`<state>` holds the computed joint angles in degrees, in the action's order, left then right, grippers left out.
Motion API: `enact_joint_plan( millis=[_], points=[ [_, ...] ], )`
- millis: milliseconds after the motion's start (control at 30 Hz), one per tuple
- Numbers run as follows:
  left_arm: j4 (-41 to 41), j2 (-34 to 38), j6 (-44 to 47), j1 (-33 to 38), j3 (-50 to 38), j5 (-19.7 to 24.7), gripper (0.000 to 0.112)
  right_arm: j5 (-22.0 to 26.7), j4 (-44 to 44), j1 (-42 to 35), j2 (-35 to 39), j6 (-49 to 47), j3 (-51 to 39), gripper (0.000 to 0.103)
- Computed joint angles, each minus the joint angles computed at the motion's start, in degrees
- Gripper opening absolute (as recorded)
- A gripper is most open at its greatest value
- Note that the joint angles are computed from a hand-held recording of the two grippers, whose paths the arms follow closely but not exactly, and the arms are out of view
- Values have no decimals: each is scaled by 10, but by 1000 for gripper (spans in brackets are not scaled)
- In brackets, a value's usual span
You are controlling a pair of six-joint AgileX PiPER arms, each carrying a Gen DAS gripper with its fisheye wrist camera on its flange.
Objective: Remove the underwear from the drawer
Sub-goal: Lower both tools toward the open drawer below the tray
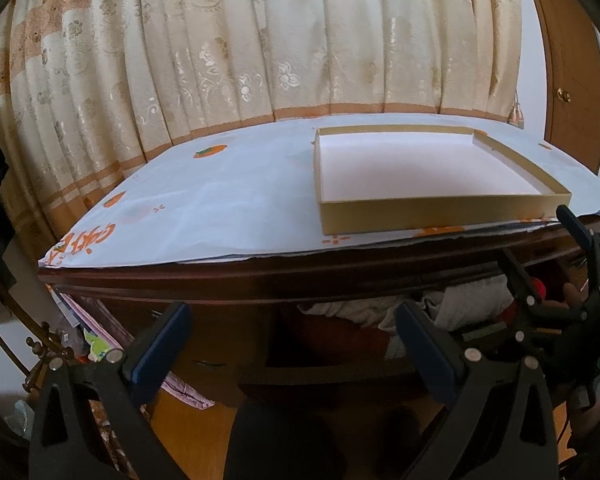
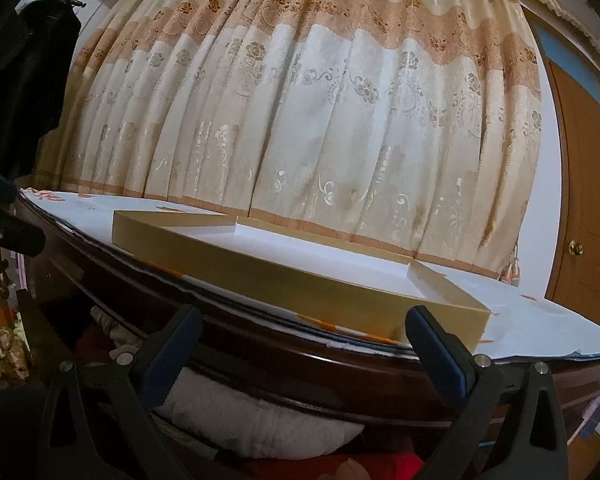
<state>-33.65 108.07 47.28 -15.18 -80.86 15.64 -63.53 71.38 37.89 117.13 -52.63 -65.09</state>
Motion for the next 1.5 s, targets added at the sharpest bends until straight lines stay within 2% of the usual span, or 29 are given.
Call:
enact_joint_plan(
  millis=[167,467,667,833,1500],
  points=[
    [-4,-7,0,5,6,15,103,-1,16,13,-12,-5,13,103],
    [43,-8,-49,4,4,45,103,0,59,39,-32,-18,29,103],
    [37,-19,-37,5,19,46,103,8,80,46,-48,-24,39,103],
    [38,-16,-42,9,10,72,103,9,103,56,-57,-32,45,103],
    [28,-64,-16,1,55,69,103,55,202,65,-99,-114,53,103]
  ],
)
